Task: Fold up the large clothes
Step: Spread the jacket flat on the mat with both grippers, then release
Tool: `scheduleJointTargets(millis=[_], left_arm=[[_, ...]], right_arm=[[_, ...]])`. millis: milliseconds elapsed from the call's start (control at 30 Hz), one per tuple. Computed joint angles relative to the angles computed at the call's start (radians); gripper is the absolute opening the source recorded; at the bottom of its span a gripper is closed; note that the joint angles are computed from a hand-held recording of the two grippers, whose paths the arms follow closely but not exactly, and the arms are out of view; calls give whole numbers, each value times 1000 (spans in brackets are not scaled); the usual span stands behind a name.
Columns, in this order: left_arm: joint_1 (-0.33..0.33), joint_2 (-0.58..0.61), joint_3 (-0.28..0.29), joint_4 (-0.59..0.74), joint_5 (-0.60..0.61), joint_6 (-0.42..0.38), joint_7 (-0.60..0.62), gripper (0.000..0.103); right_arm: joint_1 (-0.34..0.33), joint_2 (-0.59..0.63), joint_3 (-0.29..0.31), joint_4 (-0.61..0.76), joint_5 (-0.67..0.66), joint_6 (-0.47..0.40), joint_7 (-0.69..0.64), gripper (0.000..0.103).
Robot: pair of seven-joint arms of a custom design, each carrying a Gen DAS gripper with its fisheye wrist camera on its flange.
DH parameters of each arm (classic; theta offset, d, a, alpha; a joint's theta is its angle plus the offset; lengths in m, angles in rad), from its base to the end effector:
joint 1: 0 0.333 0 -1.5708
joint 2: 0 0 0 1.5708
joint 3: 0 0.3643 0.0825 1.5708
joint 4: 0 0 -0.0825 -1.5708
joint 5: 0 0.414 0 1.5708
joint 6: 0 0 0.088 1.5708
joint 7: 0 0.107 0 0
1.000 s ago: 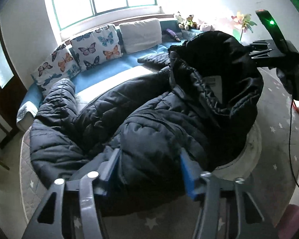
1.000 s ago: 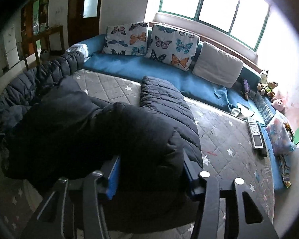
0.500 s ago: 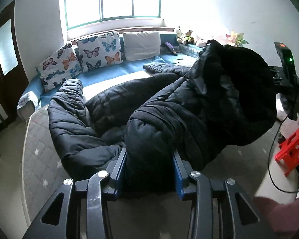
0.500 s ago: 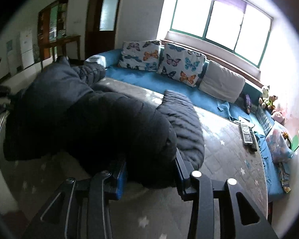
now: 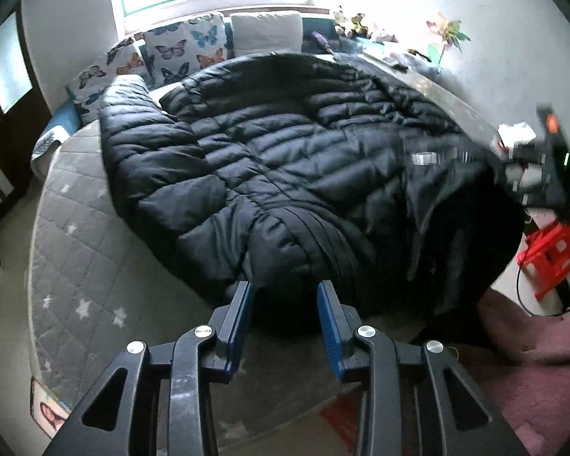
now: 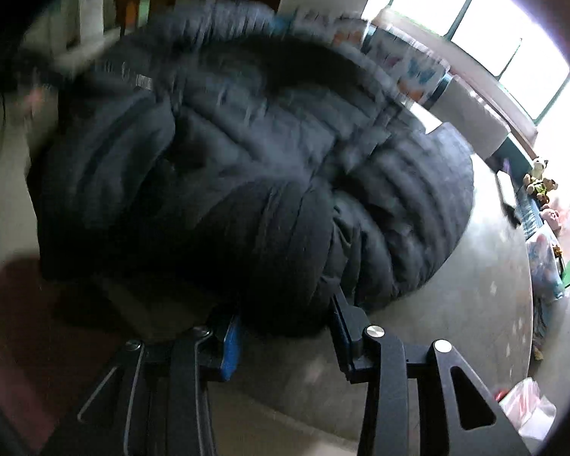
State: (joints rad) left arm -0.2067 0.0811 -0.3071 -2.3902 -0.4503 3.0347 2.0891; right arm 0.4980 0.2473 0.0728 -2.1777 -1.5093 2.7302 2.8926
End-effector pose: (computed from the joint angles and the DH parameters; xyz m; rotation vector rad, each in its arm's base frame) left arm 0.5038 -0.2447 0.3694 -1.3162 2.4641 -0.7550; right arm 0.4788 0.3513 0.3101 -2.3209 1.2317 -0.9562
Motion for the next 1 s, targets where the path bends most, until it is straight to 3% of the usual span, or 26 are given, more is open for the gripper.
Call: scheduleJointTargets(millis=[67,167,200,233,333,367,467,567,633,800,833,900,1000], left_arm=[[2,-38,6,-14,-8,6,-4,39],[-15,-75,29,-8,-10,22,-23,68],[-21,-71,42,4,54,41,-76,75],[-28,-67,48,12,88,66,-98,75],[-31,-35,13,86,-129,56,87,83],[-24,-7,5,126,-133,29,85,83],[-93,86,90,218,131,-12,-154,83],[-114,186,114,305,241,-47,-252,83],[-120,247,130,360,296,-99,-320,83],[-53,350,75,410,329,-219,-372,83],[-45,357,67,403,336,-224,-376,83],[-103,347,121,361,438,-162,-426,84],[-75,349,92,368,456,-186,-438,84]], right_arm=[[-9,2,3,-3,67,11,-82,44],[-25,-43,0,-27,158,76,-200,44],[-43,-62,0,-38,212,135,-255,44],[-47,-80,-8,-38,212,173,-255,44],[-43,-77,-30,16,98,216,-132,48],[-42,-61,-35,43,51,229,-77,49],[-52,30,-45,145,72,303,-71,49],[-60,123,-35,222,225,321,-231,49],[-91,178,5,260,363,304,-374,49],[-107,241,62,239,562,232,-565,49],[-91,239,45,222,578,239,-568,49],[-36,237,-27,205,540,294,-504,49],[-70,220,16,179,643,287,-619,49]])
